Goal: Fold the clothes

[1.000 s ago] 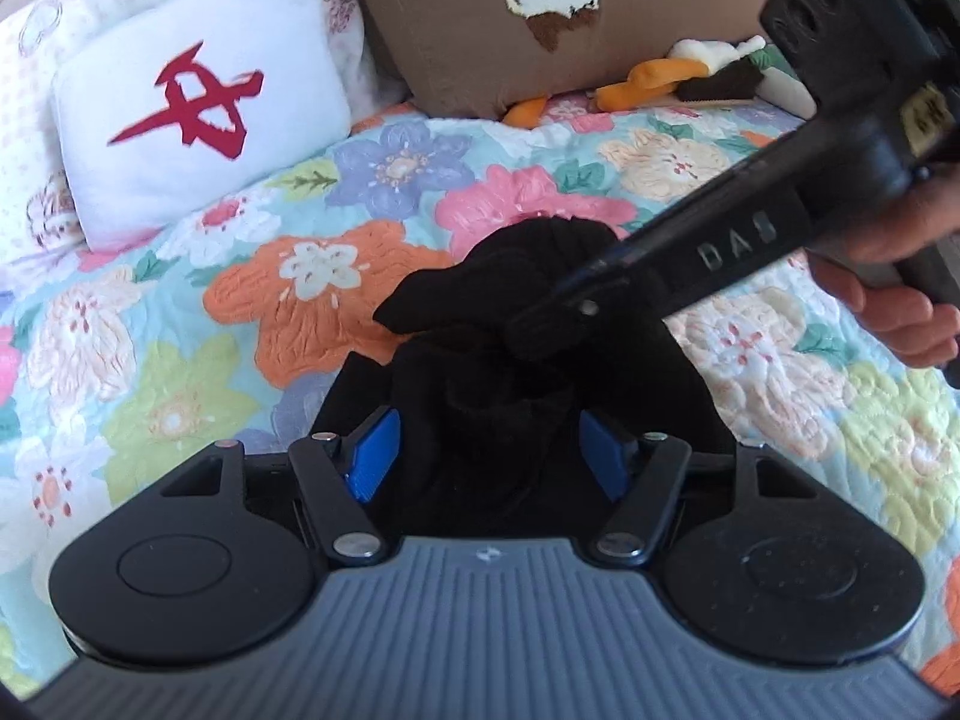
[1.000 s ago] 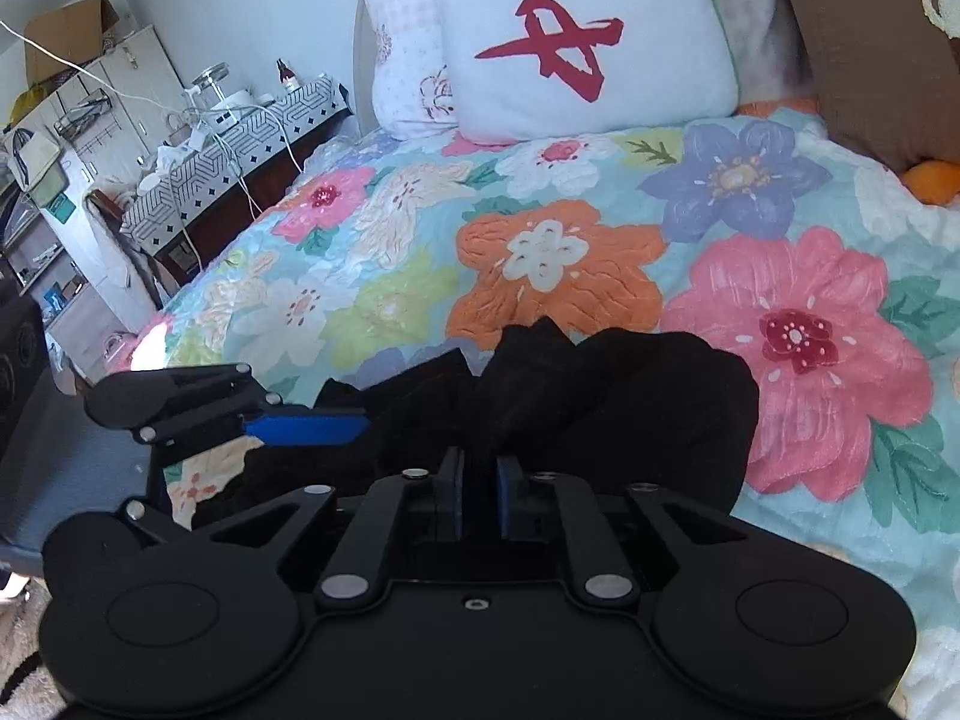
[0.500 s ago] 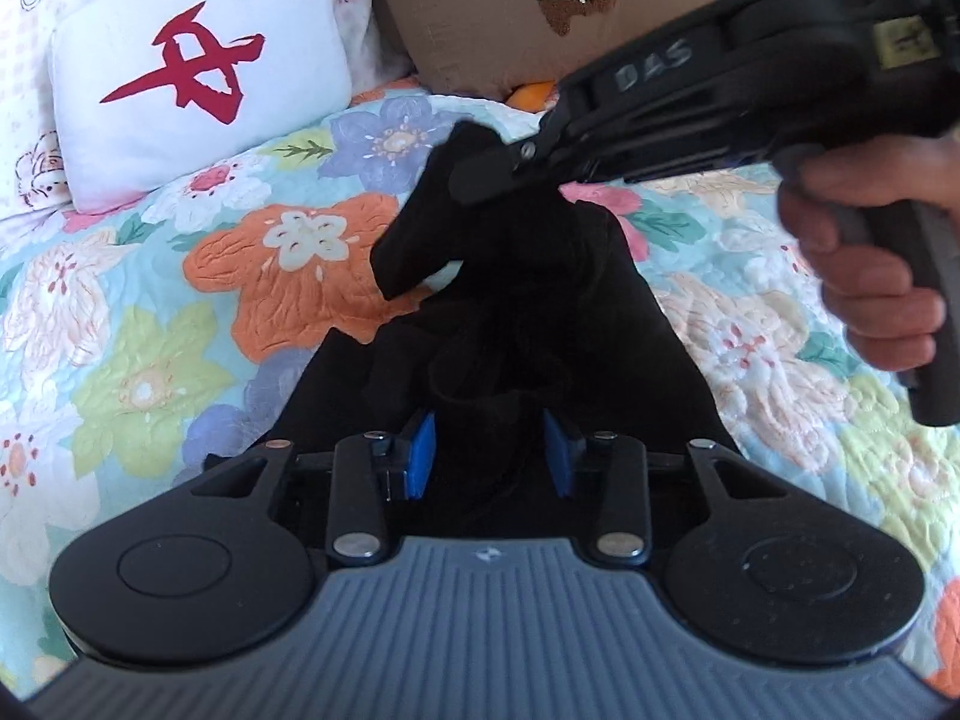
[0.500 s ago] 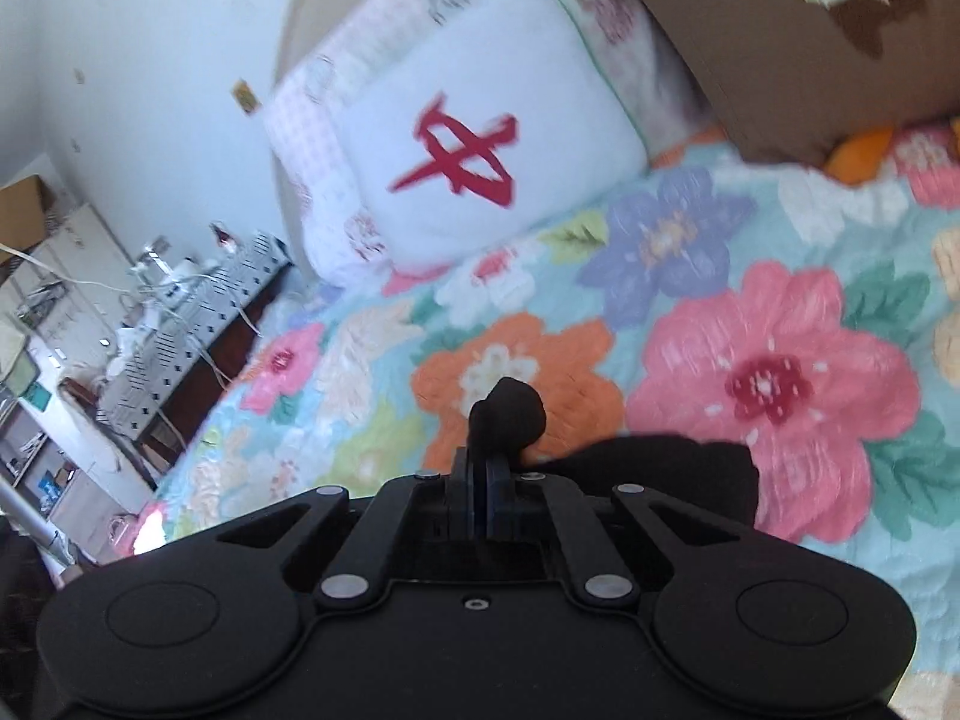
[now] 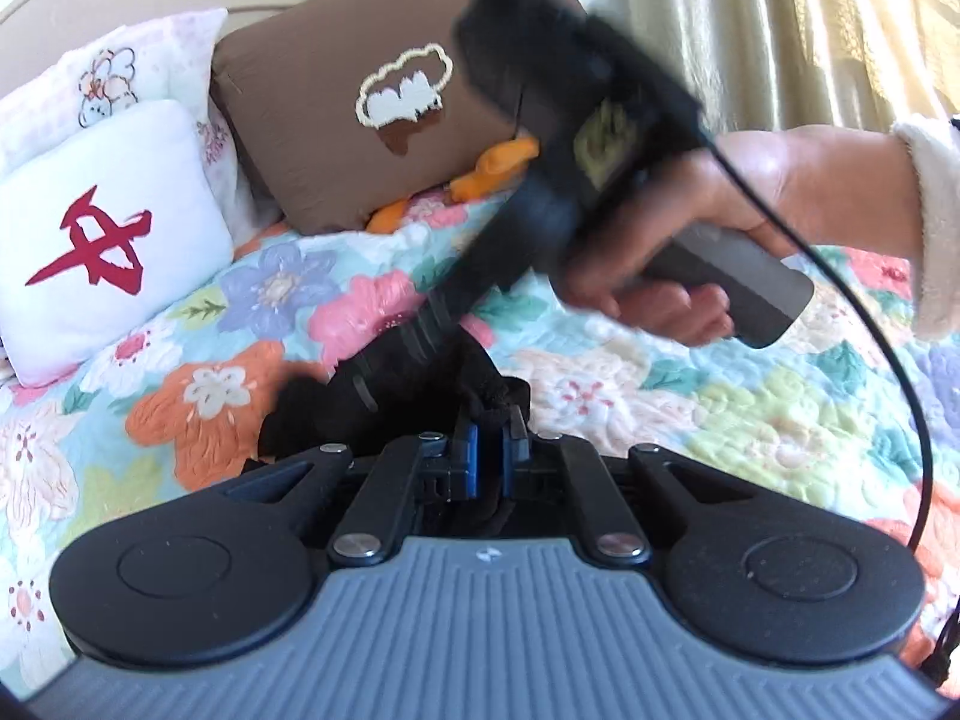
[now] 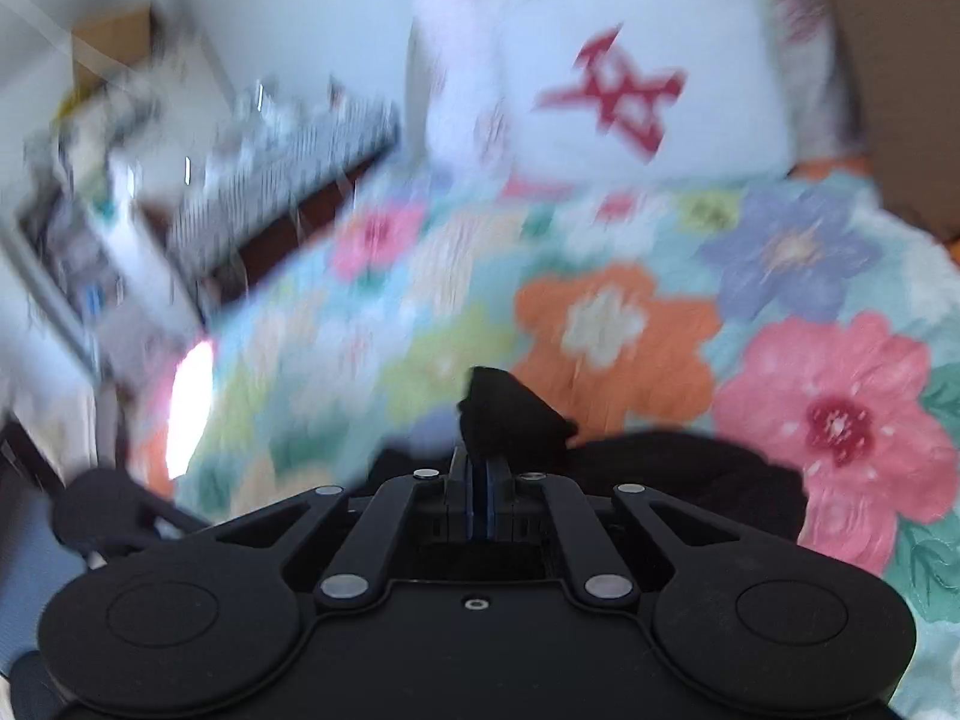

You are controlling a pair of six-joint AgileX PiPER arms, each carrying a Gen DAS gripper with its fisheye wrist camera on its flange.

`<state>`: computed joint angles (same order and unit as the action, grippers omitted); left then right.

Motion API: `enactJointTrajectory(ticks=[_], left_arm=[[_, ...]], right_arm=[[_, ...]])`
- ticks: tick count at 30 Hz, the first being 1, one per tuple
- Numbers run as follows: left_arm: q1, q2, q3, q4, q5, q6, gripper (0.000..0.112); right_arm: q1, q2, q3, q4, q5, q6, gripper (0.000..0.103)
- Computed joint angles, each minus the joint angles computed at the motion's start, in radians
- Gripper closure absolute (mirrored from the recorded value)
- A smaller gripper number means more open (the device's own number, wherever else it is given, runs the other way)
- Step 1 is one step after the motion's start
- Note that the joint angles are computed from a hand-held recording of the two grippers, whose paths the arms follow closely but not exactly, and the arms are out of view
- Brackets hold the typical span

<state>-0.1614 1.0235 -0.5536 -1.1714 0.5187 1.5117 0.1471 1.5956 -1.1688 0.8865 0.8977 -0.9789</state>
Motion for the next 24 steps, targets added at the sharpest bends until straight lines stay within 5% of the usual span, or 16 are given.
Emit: enactJointTrajectory(ticks=[2,4,7,13,16,18,24], left_arm=[[0.059,0.030,-0.024,0.013,0.082,-0.031,0.105],[0.053,0.039,-0.024,0.041,0.056,-0.069,0.105],[0.049,0.053,-0.021,0.014,0.023,-0.053,0.105],[0.209,0.058,-0.012,-0.230,0.158,0.123,0.105],[0.317,0.084,-0.012,-0.383,0.236,0.194,0.105],[0.360,0.136,-0.050,-0.387,0.234,0.106,0.105],[0.355,0.371,-0.176,-0.208,0.059,-0.246,0.105]], right_arm=[[0.013,0.069,-0.109,-0.134,0.137,0.130,0.092],[-0.023,0.120,-0.172,-0.130,0.257,0.207,0.073],[-0.125,0.100,-0.114,0.028,0.296,0.180,0.064],[-0.319,-0.150,0.216,0.372,0.133,0.096,0.049],[-0.313,-0.281,0.329,0.347,-0.007,0.112,0.049],[-0.278,-0.351,0.382,0.284,-0.103,0.155,0.049],[-0.119,-0.412,0.464,0.127,-0.272,0.295,0.048]])
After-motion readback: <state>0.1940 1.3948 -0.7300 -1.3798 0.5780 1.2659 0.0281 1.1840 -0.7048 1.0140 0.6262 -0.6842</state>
